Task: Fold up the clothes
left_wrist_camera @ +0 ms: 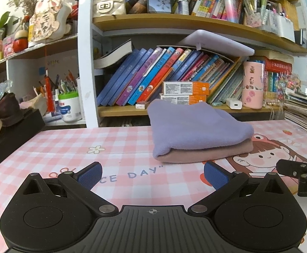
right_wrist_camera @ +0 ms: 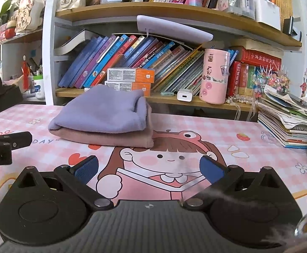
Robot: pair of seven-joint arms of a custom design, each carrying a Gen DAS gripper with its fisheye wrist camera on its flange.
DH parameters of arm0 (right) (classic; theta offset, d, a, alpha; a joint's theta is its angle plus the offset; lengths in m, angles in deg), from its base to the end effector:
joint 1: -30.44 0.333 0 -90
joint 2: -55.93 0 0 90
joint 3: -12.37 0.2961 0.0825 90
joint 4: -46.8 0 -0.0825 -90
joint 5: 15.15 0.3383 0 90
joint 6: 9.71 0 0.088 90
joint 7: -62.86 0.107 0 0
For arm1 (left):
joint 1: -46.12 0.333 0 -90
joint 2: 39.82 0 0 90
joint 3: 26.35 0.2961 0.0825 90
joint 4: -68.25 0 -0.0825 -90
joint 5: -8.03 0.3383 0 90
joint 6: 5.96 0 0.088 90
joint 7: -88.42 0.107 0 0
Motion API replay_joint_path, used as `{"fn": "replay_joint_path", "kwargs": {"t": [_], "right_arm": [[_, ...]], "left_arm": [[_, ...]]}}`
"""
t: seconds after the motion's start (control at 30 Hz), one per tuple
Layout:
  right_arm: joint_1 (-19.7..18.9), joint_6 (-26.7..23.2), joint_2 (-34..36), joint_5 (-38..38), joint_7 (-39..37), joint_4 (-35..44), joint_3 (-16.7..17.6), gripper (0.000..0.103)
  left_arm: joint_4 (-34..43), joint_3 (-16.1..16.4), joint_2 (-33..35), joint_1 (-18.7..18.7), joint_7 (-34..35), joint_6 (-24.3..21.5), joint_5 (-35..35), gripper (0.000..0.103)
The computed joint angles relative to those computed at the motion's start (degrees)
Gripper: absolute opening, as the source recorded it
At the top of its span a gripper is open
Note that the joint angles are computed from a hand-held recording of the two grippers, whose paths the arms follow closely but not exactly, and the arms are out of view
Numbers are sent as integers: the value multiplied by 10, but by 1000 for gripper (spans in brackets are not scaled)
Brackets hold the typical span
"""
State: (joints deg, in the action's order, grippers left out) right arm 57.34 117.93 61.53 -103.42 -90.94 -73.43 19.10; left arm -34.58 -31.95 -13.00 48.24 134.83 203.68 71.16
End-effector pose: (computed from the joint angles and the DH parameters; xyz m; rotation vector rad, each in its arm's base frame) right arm 0.4694 0.2737 0.4087 -1.2332 1.8488 -1.2640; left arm 0.5892 -0.1412 0.4273 -1.0312 1.9545 -1.3121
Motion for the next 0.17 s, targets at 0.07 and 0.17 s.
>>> {"fn": "replay_joint_path", "kwargs": {"t": [0.07,0.17], "right_arm": [[0,1,1,1,-2,1,0,103],[0,0,1,2,-4,2,0,103]], "left_arm": [[8,-6,3,7,-16,-4,16,103],[16,-10,3,8,-30,-16,36,103]]}}
